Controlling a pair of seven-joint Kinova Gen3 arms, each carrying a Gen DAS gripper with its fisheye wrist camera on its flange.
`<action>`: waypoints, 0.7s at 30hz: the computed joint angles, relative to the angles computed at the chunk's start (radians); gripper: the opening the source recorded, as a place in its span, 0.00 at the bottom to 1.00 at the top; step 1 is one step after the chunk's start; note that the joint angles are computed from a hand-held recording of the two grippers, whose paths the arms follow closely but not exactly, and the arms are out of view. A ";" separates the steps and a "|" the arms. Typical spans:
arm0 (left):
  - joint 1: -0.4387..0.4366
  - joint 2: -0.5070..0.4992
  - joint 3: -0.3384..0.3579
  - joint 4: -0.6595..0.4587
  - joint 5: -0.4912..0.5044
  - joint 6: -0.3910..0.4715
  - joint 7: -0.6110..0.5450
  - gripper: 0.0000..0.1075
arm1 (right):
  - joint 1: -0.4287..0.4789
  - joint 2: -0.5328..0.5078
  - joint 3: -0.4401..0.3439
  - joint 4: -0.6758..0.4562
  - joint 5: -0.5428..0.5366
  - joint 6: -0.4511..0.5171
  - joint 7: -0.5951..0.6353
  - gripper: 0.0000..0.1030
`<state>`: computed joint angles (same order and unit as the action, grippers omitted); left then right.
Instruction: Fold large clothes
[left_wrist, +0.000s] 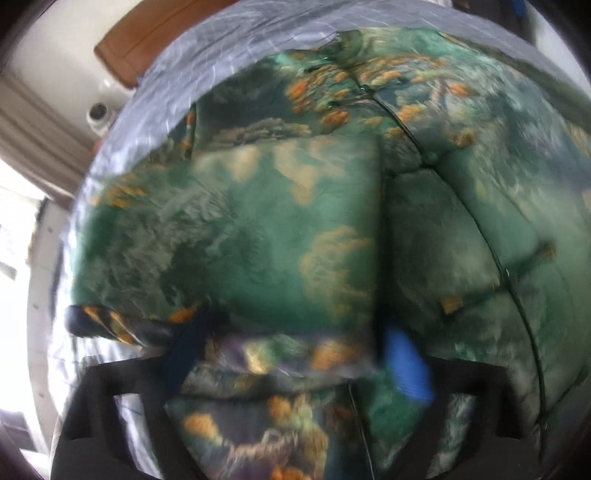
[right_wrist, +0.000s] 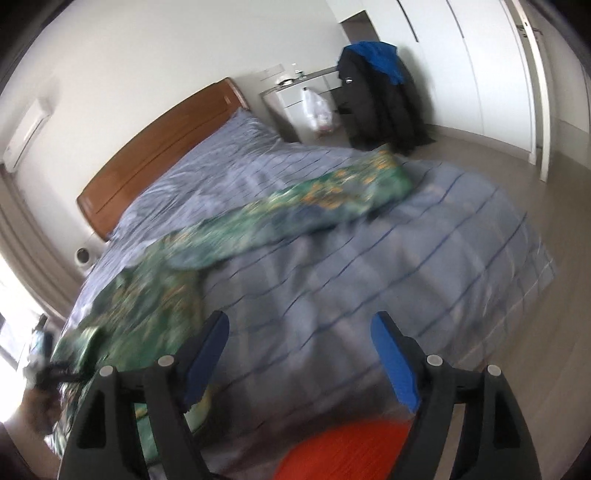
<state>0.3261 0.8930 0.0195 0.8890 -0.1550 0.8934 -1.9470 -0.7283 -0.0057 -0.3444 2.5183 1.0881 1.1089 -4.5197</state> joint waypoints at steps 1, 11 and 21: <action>-0.034 0.013 0.024 -0.044 0.037 0.039 -0.003 0.21 | -0.012 0.033 -0.015 -0.021 0.009 0.012 -0.024 0.76; -0.357 -0.072 0.075 -0.202 0.153 0.034 0.157 0.08 | -0.053 0.138 0.042 -0.144 0.087 0.004 0.143 0.76; -0.493 0.009 -0.096 -0.256 0.106 0.039 0.401 0.67 | -0.023 0.107 0.060 -0.176 0.091 -0.029 0.243 0.76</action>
<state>-0.1666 0.9015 -0.0761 0.6327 -0.0488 0.9327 -1.5465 -0.7511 0.1017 -0.2845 2.3427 1.1792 1.0796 -4.2769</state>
